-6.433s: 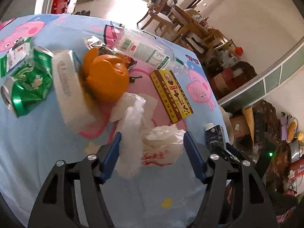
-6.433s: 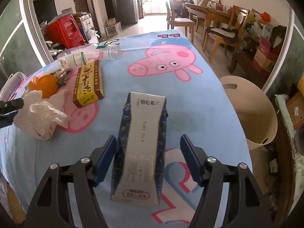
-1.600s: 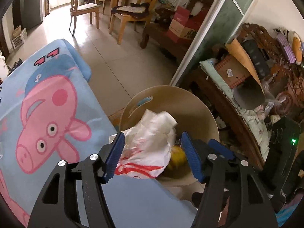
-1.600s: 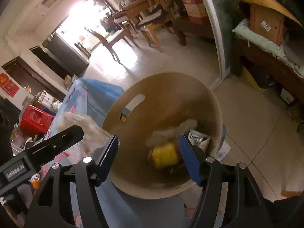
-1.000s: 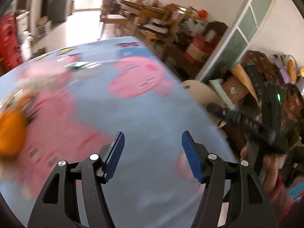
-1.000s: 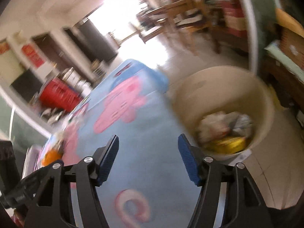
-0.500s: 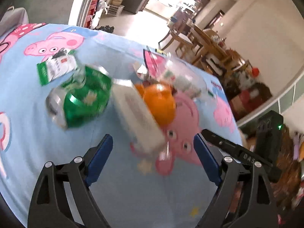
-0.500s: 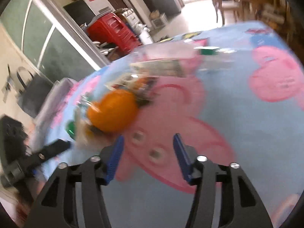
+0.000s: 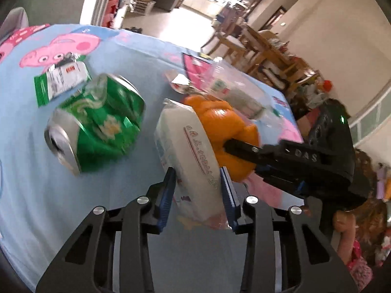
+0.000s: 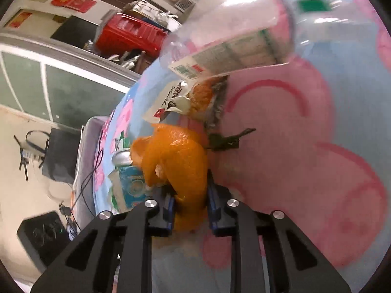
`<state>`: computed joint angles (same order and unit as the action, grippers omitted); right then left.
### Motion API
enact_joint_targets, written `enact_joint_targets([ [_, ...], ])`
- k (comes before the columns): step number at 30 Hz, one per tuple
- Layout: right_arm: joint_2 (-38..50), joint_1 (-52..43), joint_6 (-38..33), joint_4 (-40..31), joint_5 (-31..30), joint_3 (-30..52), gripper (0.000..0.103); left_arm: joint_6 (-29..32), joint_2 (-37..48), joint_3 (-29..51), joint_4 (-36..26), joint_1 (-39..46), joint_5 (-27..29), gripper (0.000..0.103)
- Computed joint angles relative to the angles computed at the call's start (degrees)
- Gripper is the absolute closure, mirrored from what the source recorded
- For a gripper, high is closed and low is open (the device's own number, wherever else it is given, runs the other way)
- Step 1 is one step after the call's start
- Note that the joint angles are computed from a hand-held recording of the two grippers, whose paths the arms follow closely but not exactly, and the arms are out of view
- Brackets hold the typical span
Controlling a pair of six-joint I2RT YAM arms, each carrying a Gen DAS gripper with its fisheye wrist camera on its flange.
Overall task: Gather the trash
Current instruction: 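Grasp the orange peel with the right tool while the left tool grasps the white wipes pack, then carry the peel and wipes pack over the bin and open both tools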
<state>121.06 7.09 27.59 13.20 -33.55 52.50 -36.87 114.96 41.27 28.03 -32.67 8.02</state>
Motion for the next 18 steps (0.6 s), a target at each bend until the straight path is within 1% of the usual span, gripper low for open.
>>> enact_joint_targets([
  [1,-3.65,-2.08,-2.93,0.76,-0.11,-4.48,0.085,-0.32,-0.97,-1.0,0.25,-0.92,-0.33,0.067],
  [3,-8.13,-5.8,-7.76,0.04,-0.1,-9.18,0.085,-0.03,-2.9,-3.36,1.92,-3.32,-1.08,0.067],
  [4,-11.5,-8.64,-11.29,-1.14,0.51,-12.58,0.085,0.35,-3.51,-4.12,2.64,-4.24,-1.56,0.067],
  [6,-16.16,-13.71,-17.49,-3.71,1.17,-16.63,0.085,0.53,-4.93,-5.24,3.36,-6.55,-2.09,0.067],
  [7,-19.29,-17.19,-21.7,-4.7,2.73,-19.25,0.085,0.43,-5.28,-5.48,3.66,-7.27,-1.7,0.067],
  [8,-21.97,-20.26,-25.36,-5.08,4.68,-21.43,0.084,0.24,-5.47,-5.38,3.48,-7.98,-1.5,0.067],
  [9,-22.67,-23.78,-29.11,-6.06,4.66,-22.09,0.084,0.34,-5.37,-4.44,2.04,-8.79,-1.71,0.066],
  [10,-23.02,-26.9,-32.64,-6.33,6.31,-22.7,0.08,0.44,-5.08,-3.13,-0.18,-9.6,-2.75,0.062],
  [11,-22.55,-28.73,-34.46,-6.27,7.81,-22.71,0.073,0.48,-4.61,-1.95,-1.99,-10.05,-3.68,0.059],
  [12,-21.41,-30.98,-35.79,-5.61,10.12,-22.56,0.069,0.11,-3.74,0.29,-5.65,-10.79,-5.52,0.046],
  [13,-20.15,-32.98,-36.66,-5.29,10.22,-22.16,0.059,-0.52,-3.18,1.69,-8.16,-11.39,-7.02,0.036],
  [14,-19.17,-34.12,-36.94,-5.27,9.49,-21.71,0.05,-0.88,-2.34,2.88,-9.69,-11.33,-7.97,0.035],
  [15,-18.22,-36.2,-37.55,-6.13,6.97,-21.01,0.045,-1.13,-1.64,3.76,-10.66,-10.84,-8.22,0.034],
  [16,-17.89,-37.79,-38.04,-6.41,4.75,-20.92,0.034,-1.81,-1.7,3.98,-11.3,-10.73,-8.2,0.03],
  [17,-17.72,-39.39,-38.31,-6.22,2.35,-21.06,0.027,-2.21,-1.79,3.94,-11.45,-10.32,-7.92,0.028],
  [18,-17.56,-40.89,-38.61,-5.71,0.28,-21.4,0.026,-3.18,-2.28,3.65,-11.77,-9.86,-7.81,0.025],
])
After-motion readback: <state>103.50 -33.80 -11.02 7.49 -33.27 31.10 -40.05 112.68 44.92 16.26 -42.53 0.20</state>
